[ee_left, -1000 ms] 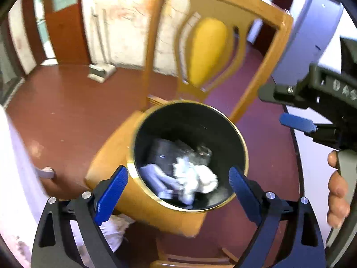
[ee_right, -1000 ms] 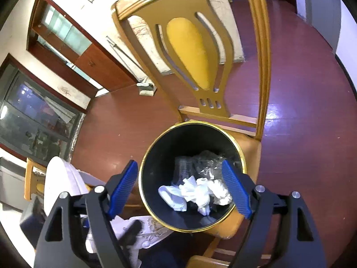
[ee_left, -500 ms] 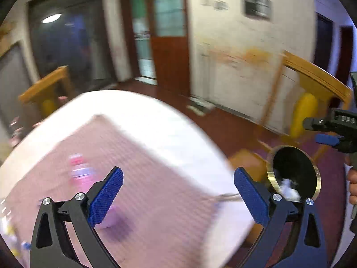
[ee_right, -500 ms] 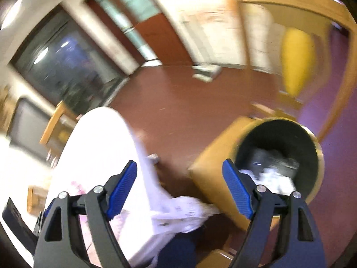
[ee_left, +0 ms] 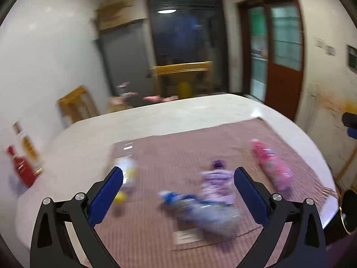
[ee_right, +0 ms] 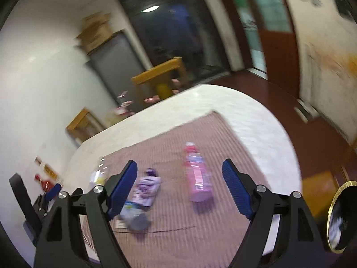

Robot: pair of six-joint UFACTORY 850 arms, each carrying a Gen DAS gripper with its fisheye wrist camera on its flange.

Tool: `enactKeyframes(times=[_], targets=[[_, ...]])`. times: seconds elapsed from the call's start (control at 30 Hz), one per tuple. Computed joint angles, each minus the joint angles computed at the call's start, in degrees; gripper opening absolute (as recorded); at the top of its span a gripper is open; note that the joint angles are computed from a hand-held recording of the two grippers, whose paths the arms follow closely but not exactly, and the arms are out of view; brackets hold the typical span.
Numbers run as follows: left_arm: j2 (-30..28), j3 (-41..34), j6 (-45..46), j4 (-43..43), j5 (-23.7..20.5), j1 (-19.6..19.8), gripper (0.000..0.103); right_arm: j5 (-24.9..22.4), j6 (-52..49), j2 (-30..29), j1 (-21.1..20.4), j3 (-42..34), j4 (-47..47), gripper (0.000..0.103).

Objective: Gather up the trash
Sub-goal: 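Swing both grippers back over the striped cloth, then grasp the pink drink bottle with the right gripper while the left grasps the blue-capped milk bottle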

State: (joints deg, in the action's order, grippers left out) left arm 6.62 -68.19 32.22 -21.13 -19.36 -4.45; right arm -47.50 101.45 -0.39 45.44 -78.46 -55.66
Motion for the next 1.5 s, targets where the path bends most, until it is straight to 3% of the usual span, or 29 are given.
enactKeyframes(times=[0.2,0.33,0.53,0.9,1.03,1.23,1.3,1.5], targets=[[1.4,0.9,2.9,-6.0,0.0,5.3,0.097,2.0,-6.0,-5.9,1.2,-7.6,1.7,0.079],[1.9,1.6,2.5,-5.6,-0.2,4.9,0.097,1.1,-5.9,-6.7,1.7,-8.6,1.4,0.079],[1.7,2.0,8.6,-11.7,-1.2,5.7,0.097,1.2,-6.6,-7.2,1.0,-8.5,1.8,0.079],[0.6,1.2,5.1,-8.2,-1.1,4.5,0.097,4.0,-8.9,-8.3,-0.7,-8.3,4.6,0.079],[-0.1,0.6,2.5,-5.4,-0.9,4.1,0.097,0.6,-16.9,-11.6,-3.1,-10.8,8.3,0.077],[-1.1,-0.2,-0.8,-1.7,-0.9,3.6,0.097,-2.6,-39.7,-19.5,-10.0,-16.0,27.3,0.073],[-1.6,-0.6,-1.7,-1.1,-1.1,3.6,0.097,-0.8,-43.4,-20.6,-11.7,-16.0,32.4,0.07],[-2.7,-1.1,-4.3,2.8,-0.9,3.6,0.097,-3.7,-48.9,-25.4,-13.6,-18.6,36.6,0.062]])
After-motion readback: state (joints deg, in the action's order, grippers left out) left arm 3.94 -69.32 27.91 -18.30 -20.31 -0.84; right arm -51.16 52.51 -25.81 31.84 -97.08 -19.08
